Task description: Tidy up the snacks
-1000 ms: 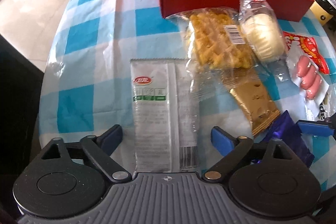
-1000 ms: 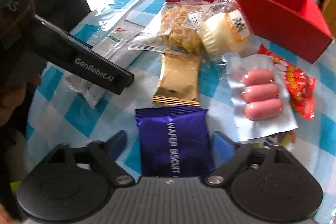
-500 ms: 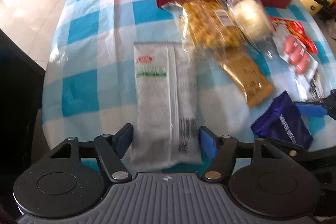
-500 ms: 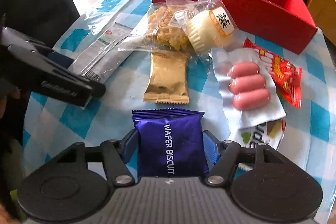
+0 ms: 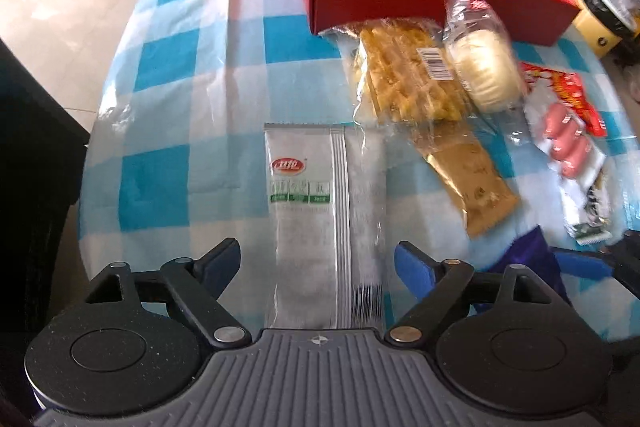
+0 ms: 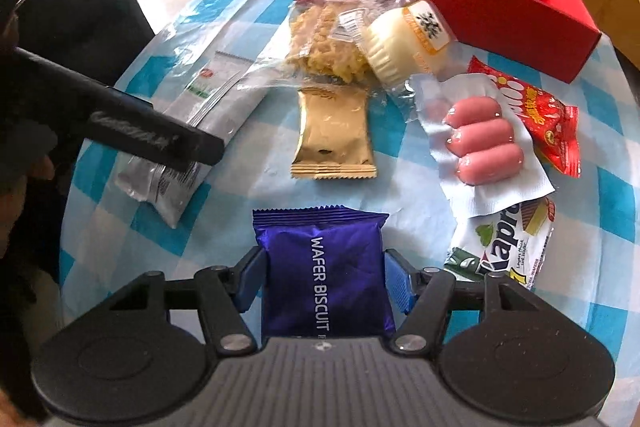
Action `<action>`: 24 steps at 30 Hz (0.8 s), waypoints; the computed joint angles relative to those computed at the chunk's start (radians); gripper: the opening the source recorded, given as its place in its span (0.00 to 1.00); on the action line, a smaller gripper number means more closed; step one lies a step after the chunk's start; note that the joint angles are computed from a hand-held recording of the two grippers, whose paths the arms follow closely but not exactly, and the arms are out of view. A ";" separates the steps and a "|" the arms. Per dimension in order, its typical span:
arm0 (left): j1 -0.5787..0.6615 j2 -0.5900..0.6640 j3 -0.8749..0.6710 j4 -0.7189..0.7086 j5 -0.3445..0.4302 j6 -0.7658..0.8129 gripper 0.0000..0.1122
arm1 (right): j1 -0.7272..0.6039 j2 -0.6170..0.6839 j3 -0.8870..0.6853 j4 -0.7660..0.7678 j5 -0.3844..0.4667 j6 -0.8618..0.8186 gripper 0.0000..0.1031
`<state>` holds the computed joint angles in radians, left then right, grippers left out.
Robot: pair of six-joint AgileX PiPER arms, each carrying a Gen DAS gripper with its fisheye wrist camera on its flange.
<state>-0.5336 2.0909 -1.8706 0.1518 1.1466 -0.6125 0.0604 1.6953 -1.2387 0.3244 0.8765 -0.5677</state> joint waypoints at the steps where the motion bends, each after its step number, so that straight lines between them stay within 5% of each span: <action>1: 0.000 0.025 -0.024 -0.004 0.015 0.005 0.80 | -0.003 0.002 -0.002 0.000 -0.003 0.004 0.56; 13: -0.039 -0.049 0.061 0.024 -0.024 -0.017 0.49 | -0.027 0.017 -0.037 0.016 0.016 0.003 0.52; 24: -0.029 -0.097 0.148 -0.012 -0.065 -0.006 0.53 | -0.035 0.027 -0.058 0.023 0.031 0.000 0.48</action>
<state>-0.5625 1.9934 -1.7225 0.1398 1.0816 -0.6187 0.0252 1.7219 -1.2965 0.3470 0.9073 -0.5680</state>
